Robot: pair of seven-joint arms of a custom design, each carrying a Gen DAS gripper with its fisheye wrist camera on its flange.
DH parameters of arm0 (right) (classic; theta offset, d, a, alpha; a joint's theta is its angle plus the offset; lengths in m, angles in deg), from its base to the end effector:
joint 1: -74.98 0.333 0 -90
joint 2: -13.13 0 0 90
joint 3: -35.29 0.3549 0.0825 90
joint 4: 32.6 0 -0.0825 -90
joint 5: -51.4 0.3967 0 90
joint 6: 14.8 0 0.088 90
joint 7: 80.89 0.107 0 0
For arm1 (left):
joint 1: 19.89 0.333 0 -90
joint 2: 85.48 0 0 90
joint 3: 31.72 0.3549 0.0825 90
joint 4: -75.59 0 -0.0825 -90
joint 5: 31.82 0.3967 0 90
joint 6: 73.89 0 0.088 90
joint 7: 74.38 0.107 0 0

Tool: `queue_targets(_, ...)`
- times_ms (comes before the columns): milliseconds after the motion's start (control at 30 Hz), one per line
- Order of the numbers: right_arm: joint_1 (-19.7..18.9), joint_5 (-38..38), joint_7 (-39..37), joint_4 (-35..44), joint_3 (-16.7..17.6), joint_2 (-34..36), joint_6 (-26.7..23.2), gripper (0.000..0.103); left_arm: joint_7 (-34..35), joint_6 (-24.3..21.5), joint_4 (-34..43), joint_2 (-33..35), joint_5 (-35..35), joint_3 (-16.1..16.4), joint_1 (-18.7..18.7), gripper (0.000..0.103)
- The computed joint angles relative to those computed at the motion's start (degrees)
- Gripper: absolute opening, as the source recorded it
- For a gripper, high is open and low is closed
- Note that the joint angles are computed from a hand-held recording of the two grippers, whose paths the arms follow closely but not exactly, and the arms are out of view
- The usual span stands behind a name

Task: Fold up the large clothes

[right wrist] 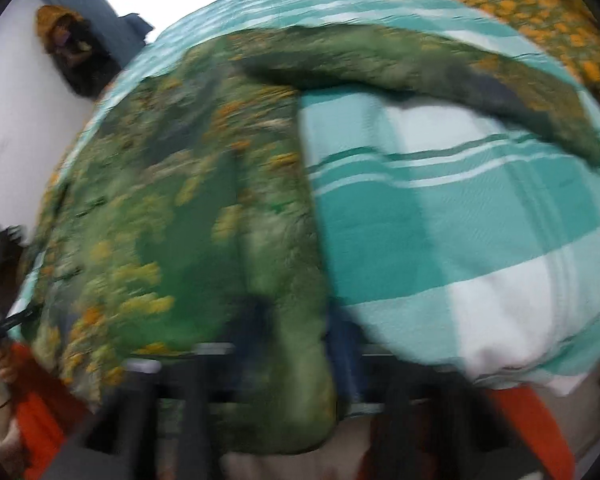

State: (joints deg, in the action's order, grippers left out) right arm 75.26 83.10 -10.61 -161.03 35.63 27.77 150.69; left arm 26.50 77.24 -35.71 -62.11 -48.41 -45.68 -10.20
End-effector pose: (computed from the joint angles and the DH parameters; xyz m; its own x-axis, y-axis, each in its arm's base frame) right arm 0.5893 -0.0244 0.3174 -0.1121 -0.9735 -0.1993 -0.9052 0.1828 -0.3836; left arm 0.6700 -0.0297 0.3340 -0.0342 -0.9689 0.2449 -0.9550 -0.0405 -0.2938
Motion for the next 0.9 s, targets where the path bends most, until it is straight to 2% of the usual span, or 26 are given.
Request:
queue_targets(67,2.14,-3.95,2.22,-0.66,-1.48,-0.63,0.71,0.015,-0.04,0.87,-1.21,-0.93,0.74,-0.03,-0.61,0.02)
queue_targets(133,2.31,-4.97,2.26,-1.65,-1.31,-1.97,0.63,0.015,1.03,1.32,-3.78,-3.01,0.45,-0.23,-0.21,0.02)
queue_targets(233,3.1,-7.11,3.44,-3.82,-1.84,-4.03,0.69,0.015,0.03,1.33,-4.71,-3.58,2.75,1.3,-1.65,0.023)
queue_targets(300,3.77,-8.81,5.44,-4.8,-2.46,-4.26,1.31,0.015,-2.74,2.47,-4.28,-3.11,5.99,2.89,-3.44,0.031)
queue_targets(367,3.8,-9.05,6.86,-4.87,-2.48,-3.73,3.01,0.018,-7.55,3.15,-4.37,-3.69,10.91,5.33,-5.61,0.051)
queue_targets(400,4.39,-10.1,9.04,-4.7,-3.23,-3.38,3.62,0.022,-10.73,3.4,-4.25,-4.01,14.09,6.75,-6.95,0.054)
queue_targets(433,5.46,-12.17,12.3,-4.49,-4.63,-3.2,3.87,0.03,-13.52,3.91,-4.16,-4.43,17.13,7.91,-7.97,0.061)
queue_targets(467,5.68,-13.64,14.1,-4.32,-5.48,-3.39,3.81,0.036,-16.25,4.51,-4.1,-4.99,20.29,8.96,-8.93,0.07)
queue_targets(500,6.58,-16.11,16.84,-4.62,-6.8,-3.68,4.74,0.046,-18.8,5.14,-4.11,-5.5,23.2,9.79,-9.69,0.076)
queue_targets(533,9.0,-21.2,21.93,-5.17,-9.82,-4.13,6.34,0.053,-22.32,6.42,-4.11,-6.02,27.12,11.16,-10.95,0.086)
queue_targets(567,11.53,-26.58,26.98,-6.05,-12.93,-4.61,7.96,0.054,-25.91,7.95,-4.37,-6.53,31.11,12.52,-12.12,0.094)
queue_targets(633,18.34,-39.37,38.88,-6.38,-21.37,-5.19,9.46,0.062,-31.88,9.45,-3.38,-6.62,37.53,14.27,-13.86,0.1)
queue_targets(700,22.39,-47.65,47.23,-6.01,-26.17,-5.5,9.57,0.072,-33.51,9.43,-3.01,-6.71,39.71,13.47,-13.27,0.1)
queue_targets(733,23.32,-50.3,49.98,-5.64,-27.22,-5.49,9.83,0.077,-34.03,8.68,-1.32,-5.69,40.47,12.81,-13.21,0.1)
queue_targets(800,25.36,-56.4,55.4,-6.08,-29.71,-6.03,10.96,0.077,-35.15,8.3,-0.65,-5.26,42.58,12.31,-13.35,0.1)
queue_targets(900,26.55,-62.54,60.75,-5.29,-30.76,-5.65,11.34,0.077,-37.1,7.46,1.07,-4.03,46.23,12.24,-14.39,0.1)
